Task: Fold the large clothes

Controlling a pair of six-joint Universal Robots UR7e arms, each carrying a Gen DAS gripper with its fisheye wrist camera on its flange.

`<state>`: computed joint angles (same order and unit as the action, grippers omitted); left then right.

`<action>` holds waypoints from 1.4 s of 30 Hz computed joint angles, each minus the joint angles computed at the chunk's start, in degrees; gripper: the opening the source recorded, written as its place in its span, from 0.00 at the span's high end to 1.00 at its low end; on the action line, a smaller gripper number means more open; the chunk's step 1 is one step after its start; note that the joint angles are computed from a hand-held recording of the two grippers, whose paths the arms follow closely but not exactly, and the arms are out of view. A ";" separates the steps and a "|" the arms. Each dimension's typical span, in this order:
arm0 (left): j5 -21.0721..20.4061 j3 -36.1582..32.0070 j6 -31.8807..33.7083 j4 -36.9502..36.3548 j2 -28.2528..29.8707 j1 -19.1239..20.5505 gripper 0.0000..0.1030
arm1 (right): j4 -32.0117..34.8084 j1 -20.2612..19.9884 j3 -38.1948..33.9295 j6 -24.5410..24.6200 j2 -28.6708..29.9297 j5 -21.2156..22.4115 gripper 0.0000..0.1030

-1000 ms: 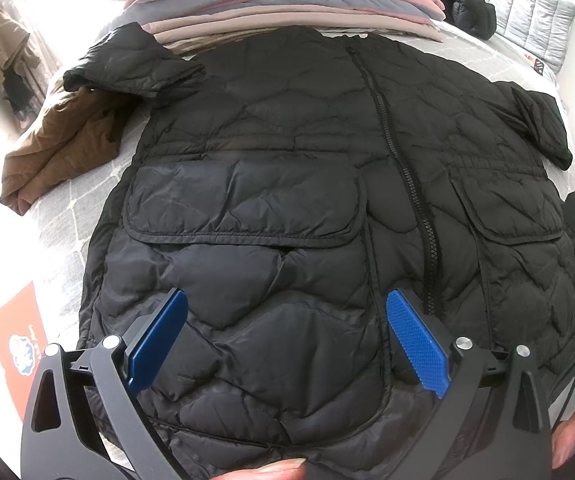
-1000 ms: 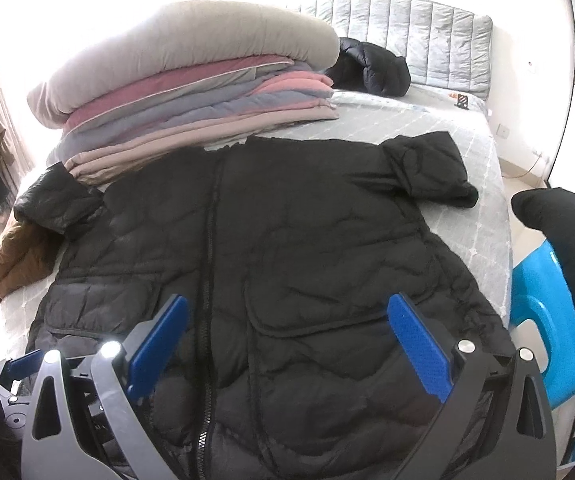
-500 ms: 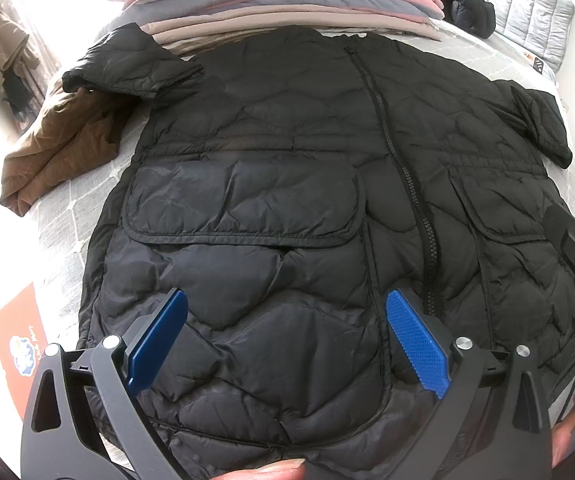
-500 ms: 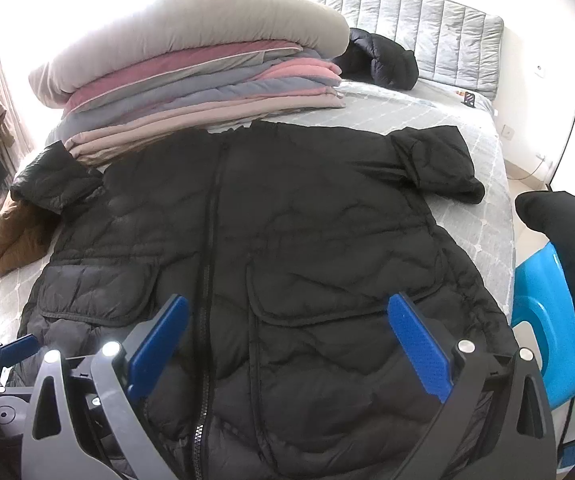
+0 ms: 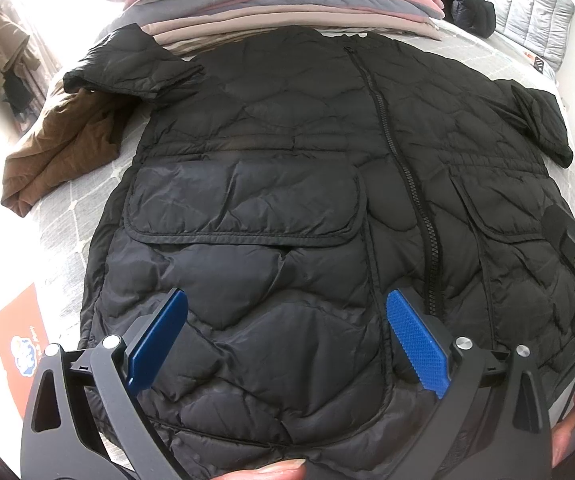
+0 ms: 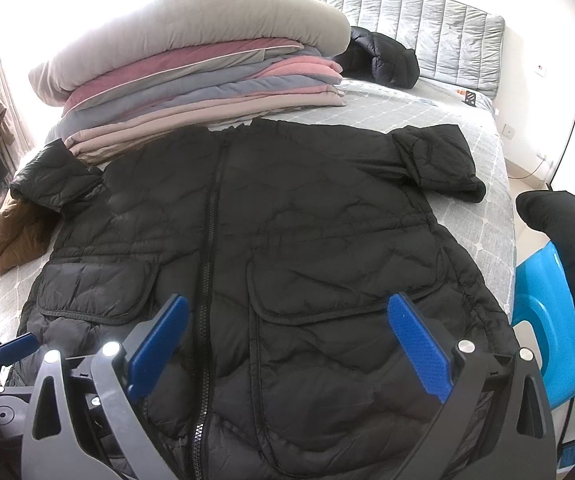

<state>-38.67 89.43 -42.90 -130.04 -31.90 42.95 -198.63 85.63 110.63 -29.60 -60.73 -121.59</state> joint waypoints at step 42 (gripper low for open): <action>-0.04 0.25 -0.18 0.43 -0.52 0.15 0.07 | 1.58 -0.08 -0.23 -0.03 0.08 -0.53 0.06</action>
<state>-38.71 89.68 -43.08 -129.61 -32.42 43.10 -197.05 85.55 110.40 -29.63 -60.65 -122.12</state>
